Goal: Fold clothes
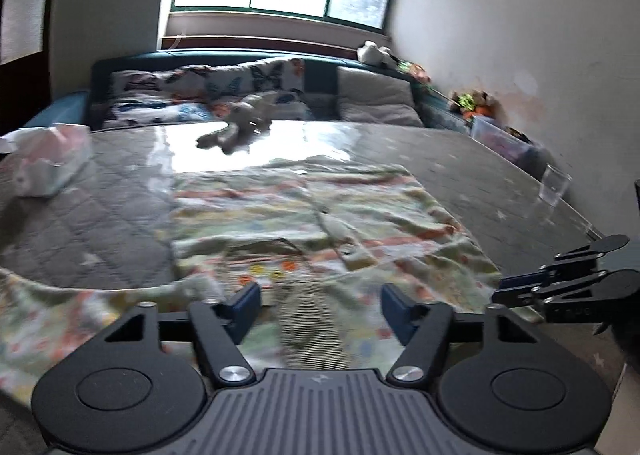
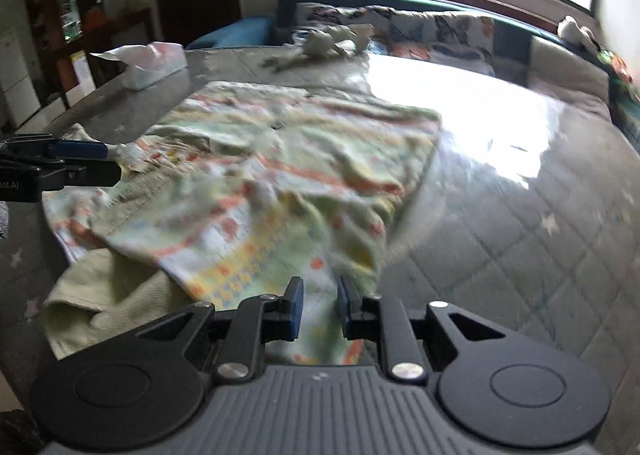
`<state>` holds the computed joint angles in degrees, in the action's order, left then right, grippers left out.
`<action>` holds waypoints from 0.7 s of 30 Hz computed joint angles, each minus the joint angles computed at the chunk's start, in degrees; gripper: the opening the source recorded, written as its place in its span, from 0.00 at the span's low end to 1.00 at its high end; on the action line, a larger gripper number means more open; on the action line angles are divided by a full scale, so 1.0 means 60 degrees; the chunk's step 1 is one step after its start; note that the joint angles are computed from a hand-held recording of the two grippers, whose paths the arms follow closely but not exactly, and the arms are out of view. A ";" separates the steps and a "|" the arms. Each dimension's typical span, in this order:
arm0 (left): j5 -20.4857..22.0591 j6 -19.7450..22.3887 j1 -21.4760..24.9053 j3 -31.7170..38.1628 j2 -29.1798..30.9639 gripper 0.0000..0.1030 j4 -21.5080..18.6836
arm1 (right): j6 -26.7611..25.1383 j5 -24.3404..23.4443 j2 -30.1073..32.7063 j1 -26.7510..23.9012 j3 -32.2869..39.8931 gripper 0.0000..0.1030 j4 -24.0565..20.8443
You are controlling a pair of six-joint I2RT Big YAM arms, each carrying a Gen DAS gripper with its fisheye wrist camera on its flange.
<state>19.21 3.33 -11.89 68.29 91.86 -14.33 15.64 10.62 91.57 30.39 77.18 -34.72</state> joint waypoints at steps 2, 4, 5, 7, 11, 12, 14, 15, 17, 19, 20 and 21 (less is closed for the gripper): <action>0.0005 0.0150 -0.0120 0.0183 0.0200 0.49 -0.0238 | 0.0010 -0.0078 -0.0076 -0.0037 -0.0083 0.16 0.0066; 0.0037 0.0243 -0.0209 0.0349 0.0379 0.41 -0.0438 | -0.0070 -0.0108 -0.0103 -0.0077 -0.0007 0.17 0.0090; 0.0078 0.0263 -0.0236 0.0403 0.0441 0.41 -0.0485 | -0.0169 -0.0075 -0.0066 -0.0096 0.0065 0.16 0.0167; 0.0127 0.0276 -0.0281 0.0503 0.0561 0.40 -0.0569 | -0.0350 -0.0002 0.0046 -0.0153 0.0239 0.17 0.0373; 0.0113 0.0304 -0.0311 0.0692 0.0801 0.39 -0.0790 | -0.0495 -0.0067 0.0563 -0.0339 0.0811 0.17 0.0494; 0.0085 0.0323 -0.0304 0.0718 0.0848 0.36 -0.0820 | -0.0384 -0.0056 0.0676 -0.0392 0.0890 0.17 0.0447; 0.0071 0.0362 -0.0255 0.0679 0.0855 0.35 -0.0732 | -0.0146 -0.0035 0.0889 -0.0498 0.1029 0.16 0.0350; 0.0067 0.0356 -0.0226 0.0676 0.0845 0.35 -0.0749 | -0.0088 -0.0083 0.0881 -0.0531 0.0983 0.16 0.0383; 0.0083 0.0305 -0.0167 0.0692 0.0810 0.35 -0.0829 | 0.0018 -0.0187 0.0847 -0.0597 0.0869 0.16 0.0464; 0.0066 0.0289 -0.0133 0.0654 0.0745 0.35 -0.0831 | -0.0037 -0.0078 0.0784 -0.0527 0.0874 0.17 0.0442; 0.0047 0.0287 -0.0122 0.0614 0.0704 0.35 -0.0802 | -0.0115 -0.0164 0.0737 -0.0477 0.0869 0.17 0.0471; 0.0024 0.0278 -0.0111 0.0563 0.0665 0.35 -0.0759 | -0.0195 -0.0259 0.0690 -0.0426 0.0864 0.17 0.0500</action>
<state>19.36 5.00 -12.56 71.67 95.85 -18.88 14.47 9.07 95.71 27.83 82.37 -31.72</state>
